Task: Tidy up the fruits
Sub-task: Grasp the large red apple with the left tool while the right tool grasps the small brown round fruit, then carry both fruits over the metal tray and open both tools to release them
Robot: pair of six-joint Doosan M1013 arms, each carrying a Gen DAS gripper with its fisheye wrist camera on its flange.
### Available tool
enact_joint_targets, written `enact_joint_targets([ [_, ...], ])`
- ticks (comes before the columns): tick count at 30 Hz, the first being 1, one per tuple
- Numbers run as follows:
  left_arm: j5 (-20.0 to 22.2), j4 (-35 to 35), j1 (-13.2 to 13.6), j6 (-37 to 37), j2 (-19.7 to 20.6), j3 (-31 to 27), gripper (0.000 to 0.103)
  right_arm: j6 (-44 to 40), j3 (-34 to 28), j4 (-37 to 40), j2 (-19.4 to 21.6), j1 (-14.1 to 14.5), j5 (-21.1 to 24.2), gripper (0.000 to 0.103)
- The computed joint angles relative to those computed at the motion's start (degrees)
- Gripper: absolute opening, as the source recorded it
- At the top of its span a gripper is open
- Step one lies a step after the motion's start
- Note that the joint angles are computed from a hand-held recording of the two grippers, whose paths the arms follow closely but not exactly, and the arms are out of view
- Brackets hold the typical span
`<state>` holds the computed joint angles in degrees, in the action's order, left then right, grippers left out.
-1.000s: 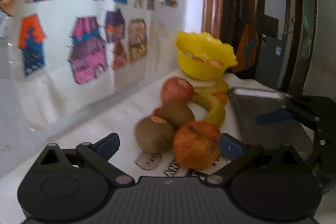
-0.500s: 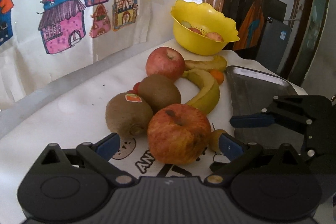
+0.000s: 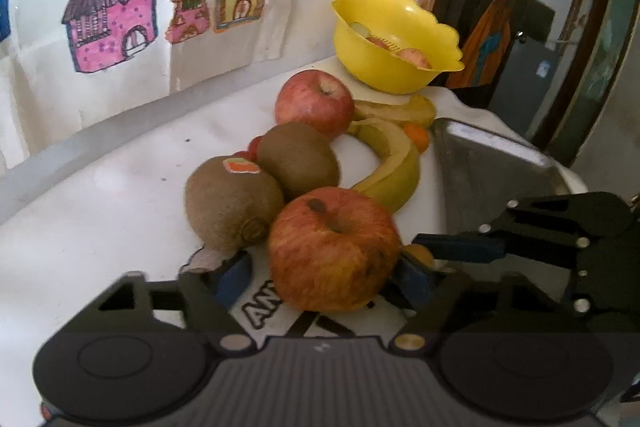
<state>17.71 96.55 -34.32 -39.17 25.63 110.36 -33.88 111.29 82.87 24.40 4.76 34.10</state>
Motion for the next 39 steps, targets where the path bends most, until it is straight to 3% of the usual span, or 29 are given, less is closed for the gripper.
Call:
enact_joint_targets([
  [9, 1.25, 1.56, -0.48, -2.03, 0.07, 0.14, 0.069, -4.68, 2.03, 3.43, -1.26, -0.29, -0.15, 0.031],
  [14, 1.58, 2.20, -0.89, -3.67, -0.54, 1.02, 0.069, -9.85, 4.52, 9.01, -2.52, -1.40, 1.24, 0.031],
  [26, 5.88, 11.92, -3.85, -13.94, -2.47, 3.22, 0.069, -23.84, 11.89, 26.06, -7.09, -6.44, 7.90, 0.031],
  [35, 6.16, 19.43, -5.53, -21.21, -1.83, 1.45, 0.069, -31.33, 14.97, 36.74, -9.55, -10.72, 5.76, 0.031],
  [39, 5.28, 24.35, -6.14, -25.71, -0.87, 0.37, 0.069, -36.89, 16.66, 43.48, -9.57, -11.24, 4.27, 0.031],
])
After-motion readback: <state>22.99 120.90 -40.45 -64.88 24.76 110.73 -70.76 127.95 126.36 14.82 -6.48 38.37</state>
